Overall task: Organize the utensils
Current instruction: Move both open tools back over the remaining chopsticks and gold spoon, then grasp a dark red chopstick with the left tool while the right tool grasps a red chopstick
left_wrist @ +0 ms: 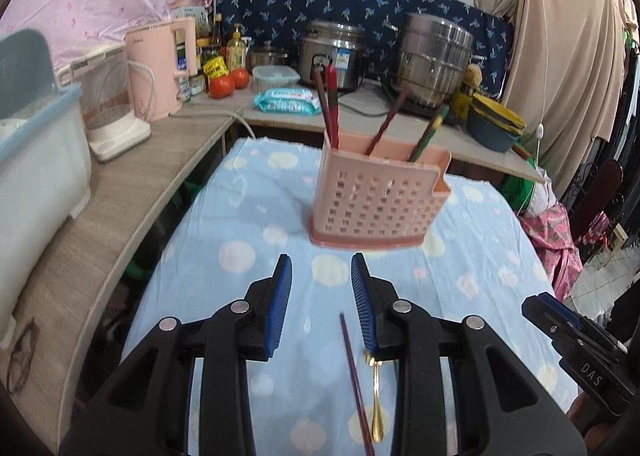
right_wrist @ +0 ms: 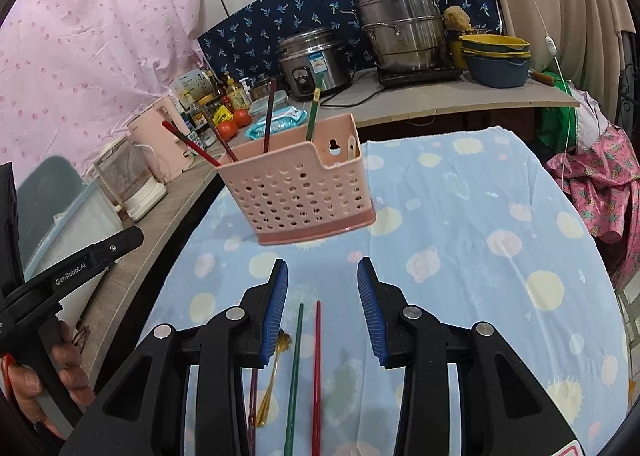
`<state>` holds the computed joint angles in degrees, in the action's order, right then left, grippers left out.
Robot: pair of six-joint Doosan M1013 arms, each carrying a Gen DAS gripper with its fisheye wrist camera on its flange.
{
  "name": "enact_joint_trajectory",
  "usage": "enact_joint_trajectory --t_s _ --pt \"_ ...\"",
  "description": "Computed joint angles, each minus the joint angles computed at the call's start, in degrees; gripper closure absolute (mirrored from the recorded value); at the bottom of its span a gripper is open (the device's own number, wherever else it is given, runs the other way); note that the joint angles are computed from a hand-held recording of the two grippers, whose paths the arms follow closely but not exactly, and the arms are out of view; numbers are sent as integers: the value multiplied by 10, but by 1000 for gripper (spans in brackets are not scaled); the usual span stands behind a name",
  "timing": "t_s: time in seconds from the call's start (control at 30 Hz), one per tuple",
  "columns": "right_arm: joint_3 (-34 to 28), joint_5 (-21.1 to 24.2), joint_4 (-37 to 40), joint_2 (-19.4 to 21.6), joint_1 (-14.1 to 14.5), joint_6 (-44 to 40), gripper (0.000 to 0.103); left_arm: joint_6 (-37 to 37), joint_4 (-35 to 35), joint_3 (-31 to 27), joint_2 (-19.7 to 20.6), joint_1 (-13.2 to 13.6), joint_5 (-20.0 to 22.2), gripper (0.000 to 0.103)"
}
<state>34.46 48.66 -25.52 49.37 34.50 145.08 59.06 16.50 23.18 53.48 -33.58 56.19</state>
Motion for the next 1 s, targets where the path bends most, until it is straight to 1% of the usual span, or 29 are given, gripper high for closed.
enact_joint_trajectory --t_s 0.17,0.47,0.63,0.77,1.0 --pt "51 2 8 -20 7 7 67 -7 -11 82 -33 -2 -11 73" --pt "109 14 25 -39 21 1 67 -6 -43 183 -71 -8 -12 73" --pt "129 22 59 -42 28 -21 67 -5 -56 224 -87 -11 -13 73" --pt "135 32 65 -41 36 -39 67 -11 -59 250 -97 -13 -16 74" --pt "141 33 78 -40 43 -59 70 -8 -67 275 -107 -19 -16 73"
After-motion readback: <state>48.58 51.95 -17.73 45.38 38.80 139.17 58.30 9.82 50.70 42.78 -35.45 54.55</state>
